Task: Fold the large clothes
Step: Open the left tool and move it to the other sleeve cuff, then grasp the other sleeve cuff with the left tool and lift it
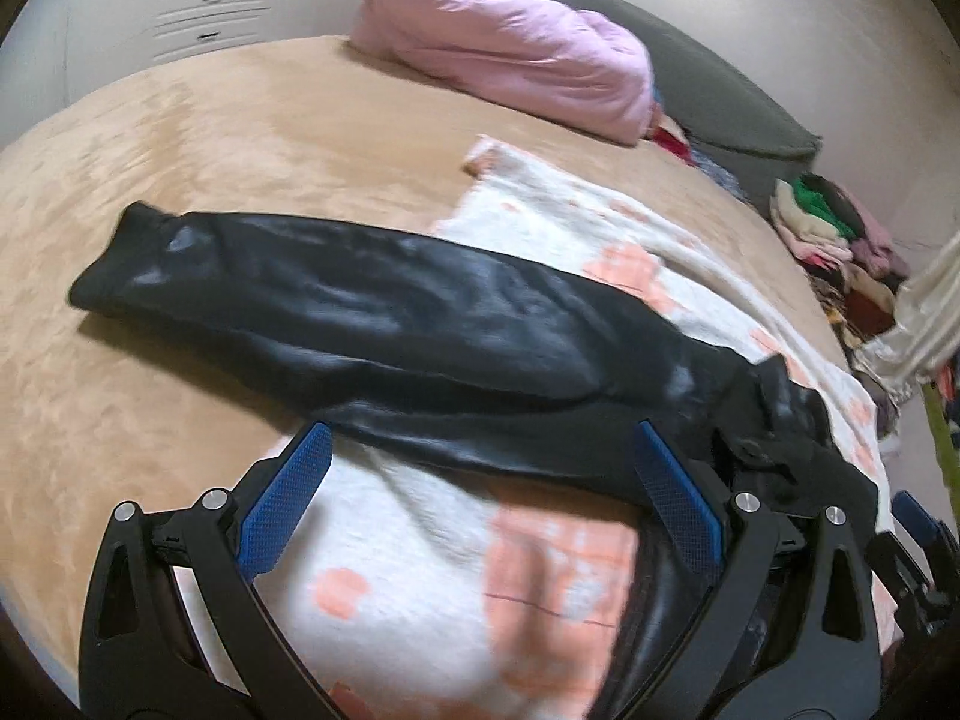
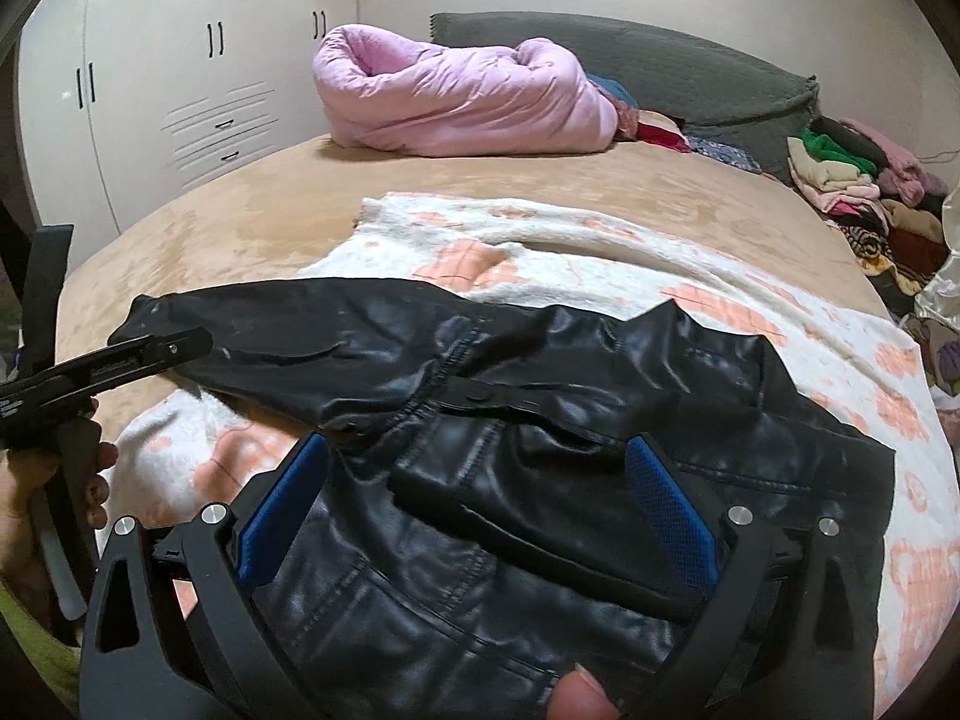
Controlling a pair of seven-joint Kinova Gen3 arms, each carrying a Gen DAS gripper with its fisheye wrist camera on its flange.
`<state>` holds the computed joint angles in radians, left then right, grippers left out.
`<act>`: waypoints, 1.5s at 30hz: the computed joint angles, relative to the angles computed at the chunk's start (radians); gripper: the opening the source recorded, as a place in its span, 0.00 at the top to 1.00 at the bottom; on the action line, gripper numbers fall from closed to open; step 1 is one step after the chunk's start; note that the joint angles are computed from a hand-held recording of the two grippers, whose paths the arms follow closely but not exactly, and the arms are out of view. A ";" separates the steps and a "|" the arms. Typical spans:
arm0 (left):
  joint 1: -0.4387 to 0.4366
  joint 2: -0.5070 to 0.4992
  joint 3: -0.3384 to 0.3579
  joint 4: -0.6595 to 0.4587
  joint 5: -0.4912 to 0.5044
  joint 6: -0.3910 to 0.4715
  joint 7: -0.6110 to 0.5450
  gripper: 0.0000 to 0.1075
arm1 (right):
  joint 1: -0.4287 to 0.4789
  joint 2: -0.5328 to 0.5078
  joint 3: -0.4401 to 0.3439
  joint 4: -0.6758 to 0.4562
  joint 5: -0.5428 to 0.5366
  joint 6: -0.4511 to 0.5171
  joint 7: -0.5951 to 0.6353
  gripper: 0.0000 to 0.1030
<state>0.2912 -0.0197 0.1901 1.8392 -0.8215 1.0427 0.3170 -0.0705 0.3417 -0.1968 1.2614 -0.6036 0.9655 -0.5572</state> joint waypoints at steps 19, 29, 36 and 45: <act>-0.146 -0.144 -0.003 0.163 0.054 -0.053 0.156 0.13 | -0.082 -0.021 -0.025 0.047 0.018 -0.017 0.024 0.04; -0.339 -0.212 -0.051 0.275 0.145 -0.218 0.158 0.13 | -0.095 -0.035 -0.006 0.097 0.061 -0.031 0.034 0.04; -0.506 -0.287 0.032 0.364 0.071 -0.309 0.268 0.75 | -0.076 -0.006 0.006 0.062 0.063 0.006 -0.028 0.04; -0.576 -0.362 0.227 0.327 -0.065 -0.240 0.332 0.97 | -0.042 0.006 0.008 0.074 0.047 0.029 -0.064 0.04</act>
